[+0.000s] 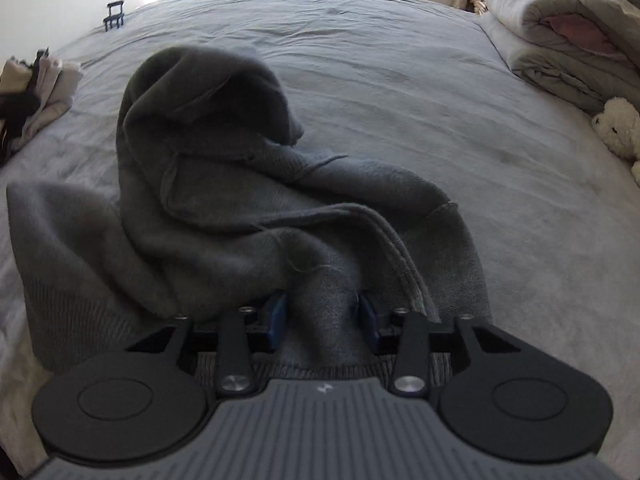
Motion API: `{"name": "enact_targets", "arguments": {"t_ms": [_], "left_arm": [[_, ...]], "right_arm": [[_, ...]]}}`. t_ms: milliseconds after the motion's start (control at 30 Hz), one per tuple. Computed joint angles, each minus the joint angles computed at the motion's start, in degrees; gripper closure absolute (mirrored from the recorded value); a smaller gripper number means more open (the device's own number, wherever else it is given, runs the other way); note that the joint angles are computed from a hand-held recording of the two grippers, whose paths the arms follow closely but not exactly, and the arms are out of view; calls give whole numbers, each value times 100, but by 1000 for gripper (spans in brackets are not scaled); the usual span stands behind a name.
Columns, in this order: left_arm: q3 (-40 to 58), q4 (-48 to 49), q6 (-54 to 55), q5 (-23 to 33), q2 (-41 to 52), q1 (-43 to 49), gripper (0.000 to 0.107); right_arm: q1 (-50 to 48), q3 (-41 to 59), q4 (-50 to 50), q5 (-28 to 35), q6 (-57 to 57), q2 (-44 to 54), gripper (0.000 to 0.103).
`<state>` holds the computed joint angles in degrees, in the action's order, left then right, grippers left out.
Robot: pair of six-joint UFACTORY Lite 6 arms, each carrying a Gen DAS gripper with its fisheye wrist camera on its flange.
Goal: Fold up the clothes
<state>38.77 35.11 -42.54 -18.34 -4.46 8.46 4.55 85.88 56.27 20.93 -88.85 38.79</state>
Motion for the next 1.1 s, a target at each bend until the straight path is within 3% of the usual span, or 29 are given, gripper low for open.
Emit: {"name": "enact_targets", "arguments": {"t_ms": [33,133,267,333,433,500,533,633,667,767,933,1033,1100], "left_arm": [[-2,-36,29,-18,9,3,5],[-13,-180,150,-77,37,10,5],[17,-183,36,-172,83,228,5],[106,398,-709,-250,144,417,5],[154,985,-1426,-380,179,596,5],[100,870,-1199,-408,145,568,5],[105,774,-1058,-374,159,527,5],[182,619,-823,-280,257,425,5],[246,658,-863,-254,325,402,5],[500,705,-930,-225,609,307,5],[676,-517,716,-218,872,-386,5],[1063,-1510,2275,-26,1277,-1075,5],[1498,-2361,3474,216,1704,-1370,5]], "right_arm": [[80,-319,419,-229,-539,-191,85],[224,-942,1494,-437,-1326,-817,90],[371,-2570,2839,411,-2342,-2819,91],[635,-3399,3001,822,-2836,-3762,91],[1334,-3982,2403,752,-2637,-4131,89],[1743,-4155,2221,421,-2819,-3829,84],[1780,-4287,2465,345,-3210,-3792,76],[1337,-4790,3569,909,-4428,-4103,32],[986,-4809,3654,1332,-4404,-4146,27],[81,-4255,3369,2113,-3308,-3760,27],[-851,-2510,2758,2169,-658,-1749,27],[-1199,-1640,2475,2745,208,-597,52],[-1131,-1367,2437,2959,316,-346,54]]}}
